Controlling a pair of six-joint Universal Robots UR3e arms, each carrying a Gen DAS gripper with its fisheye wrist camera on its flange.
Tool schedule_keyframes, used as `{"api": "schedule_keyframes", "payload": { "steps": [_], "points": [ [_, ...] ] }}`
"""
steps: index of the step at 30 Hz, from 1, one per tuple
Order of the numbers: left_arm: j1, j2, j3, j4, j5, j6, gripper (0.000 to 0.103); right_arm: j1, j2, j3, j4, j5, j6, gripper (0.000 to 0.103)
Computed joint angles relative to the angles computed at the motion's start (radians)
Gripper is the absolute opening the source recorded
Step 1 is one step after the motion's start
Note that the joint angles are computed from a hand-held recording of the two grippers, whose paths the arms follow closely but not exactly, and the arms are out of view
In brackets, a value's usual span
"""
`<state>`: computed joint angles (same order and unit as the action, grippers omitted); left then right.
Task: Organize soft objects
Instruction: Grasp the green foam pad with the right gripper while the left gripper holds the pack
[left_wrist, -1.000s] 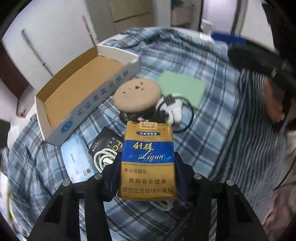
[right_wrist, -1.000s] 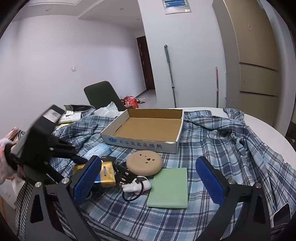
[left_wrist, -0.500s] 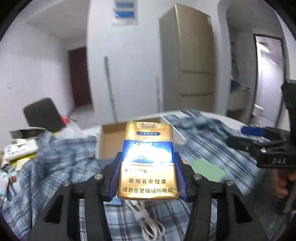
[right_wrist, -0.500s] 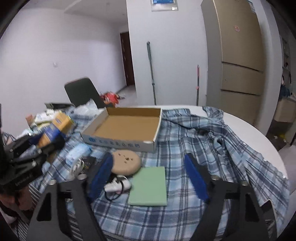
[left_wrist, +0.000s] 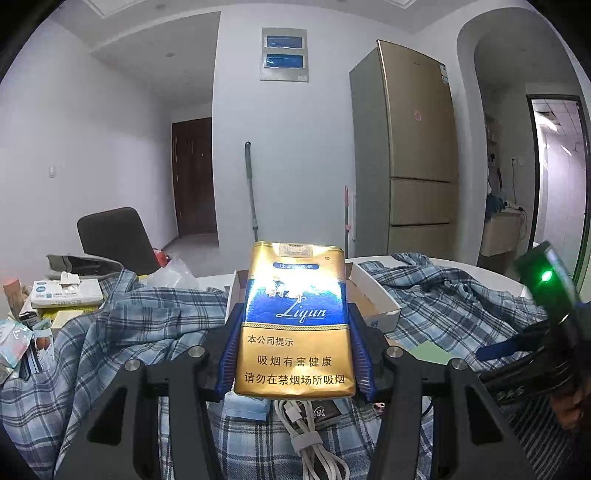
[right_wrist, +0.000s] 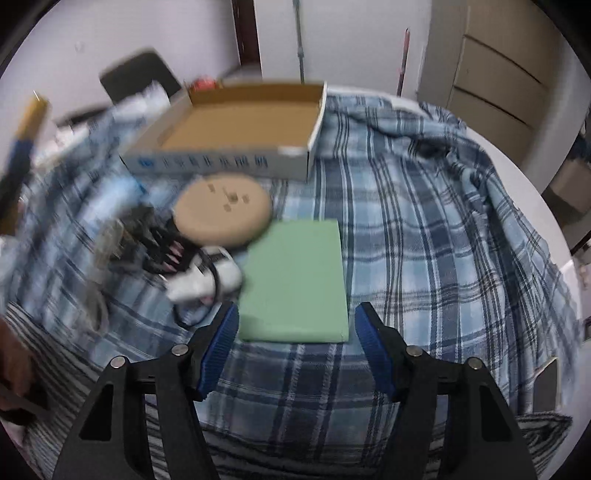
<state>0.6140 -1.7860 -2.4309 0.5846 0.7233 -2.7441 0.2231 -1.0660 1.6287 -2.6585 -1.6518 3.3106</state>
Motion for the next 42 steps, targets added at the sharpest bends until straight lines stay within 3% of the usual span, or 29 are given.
{"api": "schedule_keyframes", "payload": {
  "steps": [4,16,27,36,40,42],
  "points": [
    [0.007,0.009,-0.004,-0.023,0.000,-0.002,0.054,0.010,0.024,-0.033,0.035,-0.011,-0.008,0.073],
    [0.009,0.012,-0.006,-0.019,-0.003,-0.006,0.054,-0.005,0.066,-0.063,0.021,0.020,-0.023,0.069],
    [0.020,-0.003,-0.009,0.023,-0.015,-0.025,0.054,-0.006,-0.038,0.129,-0.220,-0.023,0.016,0.068],
    [0.068,0.028,-0.070,0.103,-0.043,-0.052,0.054,0.047,-0.118,0.307,-0.596,-0.101,0.008,0.068],
    [0.163,0.101,-0.138,0.221,-0.130,-0.119,0.054,0.082,-0.132,0.306,-0.693,-0.109,-0.007,0.068],
    [0.191,0.177,-0.125,0.149,-0.178,-0.129,0.054,0.098,-0.126,0.276,-0.724,-0.121,-0.019,0.068]
  ]
}}
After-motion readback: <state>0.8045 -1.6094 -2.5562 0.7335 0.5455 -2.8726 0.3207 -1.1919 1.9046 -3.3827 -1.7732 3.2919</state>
